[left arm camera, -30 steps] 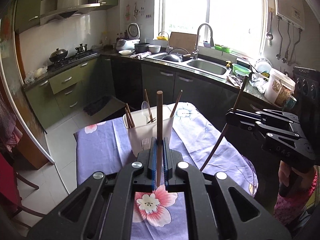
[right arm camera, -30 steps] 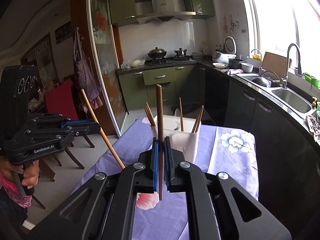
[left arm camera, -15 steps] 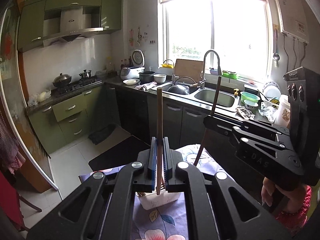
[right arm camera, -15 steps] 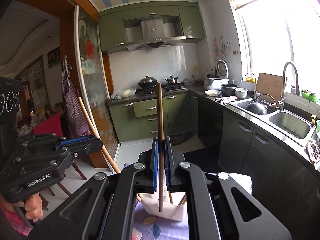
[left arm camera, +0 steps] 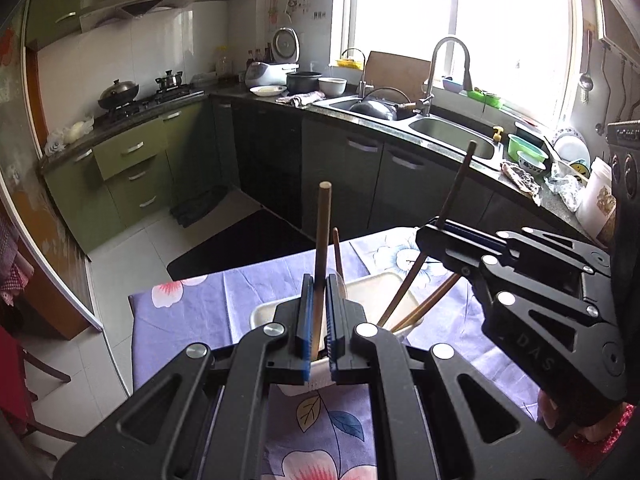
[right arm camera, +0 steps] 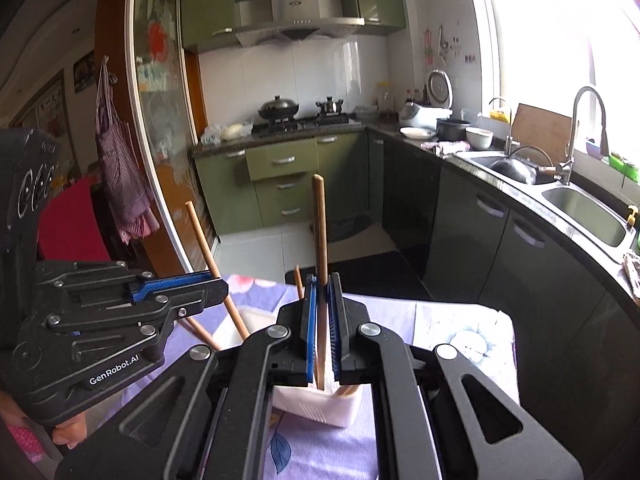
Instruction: Organize utensils
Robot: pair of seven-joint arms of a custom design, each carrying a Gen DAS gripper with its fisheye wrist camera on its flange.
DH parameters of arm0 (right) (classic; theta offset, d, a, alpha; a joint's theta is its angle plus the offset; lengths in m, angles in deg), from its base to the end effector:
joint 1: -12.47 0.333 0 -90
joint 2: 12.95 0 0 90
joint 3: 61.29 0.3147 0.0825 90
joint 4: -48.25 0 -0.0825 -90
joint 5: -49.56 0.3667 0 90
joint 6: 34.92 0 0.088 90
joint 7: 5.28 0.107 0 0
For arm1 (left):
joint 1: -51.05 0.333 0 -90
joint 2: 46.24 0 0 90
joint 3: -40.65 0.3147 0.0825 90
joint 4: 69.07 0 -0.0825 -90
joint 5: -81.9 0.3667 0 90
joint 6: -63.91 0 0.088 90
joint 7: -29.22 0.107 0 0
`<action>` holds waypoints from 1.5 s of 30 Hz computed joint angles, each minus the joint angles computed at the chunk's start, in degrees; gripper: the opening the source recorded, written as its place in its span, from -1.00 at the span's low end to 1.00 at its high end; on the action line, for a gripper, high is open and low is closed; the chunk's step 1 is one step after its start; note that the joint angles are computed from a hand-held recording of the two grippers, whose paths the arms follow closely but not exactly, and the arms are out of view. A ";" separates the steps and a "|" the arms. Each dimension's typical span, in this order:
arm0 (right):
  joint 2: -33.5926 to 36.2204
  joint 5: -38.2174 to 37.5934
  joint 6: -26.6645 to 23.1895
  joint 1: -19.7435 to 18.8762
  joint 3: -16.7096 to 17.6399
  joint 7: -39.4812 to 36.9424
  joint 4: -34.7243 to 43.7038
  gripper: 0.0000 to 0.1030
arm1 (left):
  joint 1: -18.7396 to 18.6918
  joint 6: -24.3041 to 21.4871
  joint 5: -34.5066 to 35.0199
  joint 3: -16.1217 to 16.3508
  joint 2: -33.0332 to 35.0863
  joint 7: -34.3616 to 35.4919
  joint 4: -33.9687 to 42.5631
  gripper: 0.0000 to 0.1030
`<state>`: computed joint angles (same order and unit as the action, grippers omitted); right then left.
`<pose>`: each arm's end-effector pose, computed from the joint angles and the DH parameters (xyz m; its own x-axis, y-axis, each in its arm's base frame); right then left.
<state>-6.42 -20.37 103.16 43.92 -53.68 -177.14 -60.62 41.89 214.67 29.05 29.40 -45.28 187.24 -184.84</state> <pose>0.4778 0.3767 0.4928 -0.1885 -0.9792 -0.0752 -0.5149 0.1638 -0.8414 0.5513 -0.1837 0.5070 -0.7631 -0.6453 0.0364 -0.4439 0.4823 -0.7552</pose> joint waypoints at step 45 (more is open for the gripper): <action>1.73 -0.83 -50.64 29.07 15.45 27.60 -5.41 0.91 | 7.50 -5.06 -33.93 13.20 -38.87 35.57 -42.64 0.86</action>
<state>-4.68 -21.20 52.52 72.99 -38.23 -149.55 -66.03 49.39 209.62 -4.88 42.61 -84.15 222.82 -227.48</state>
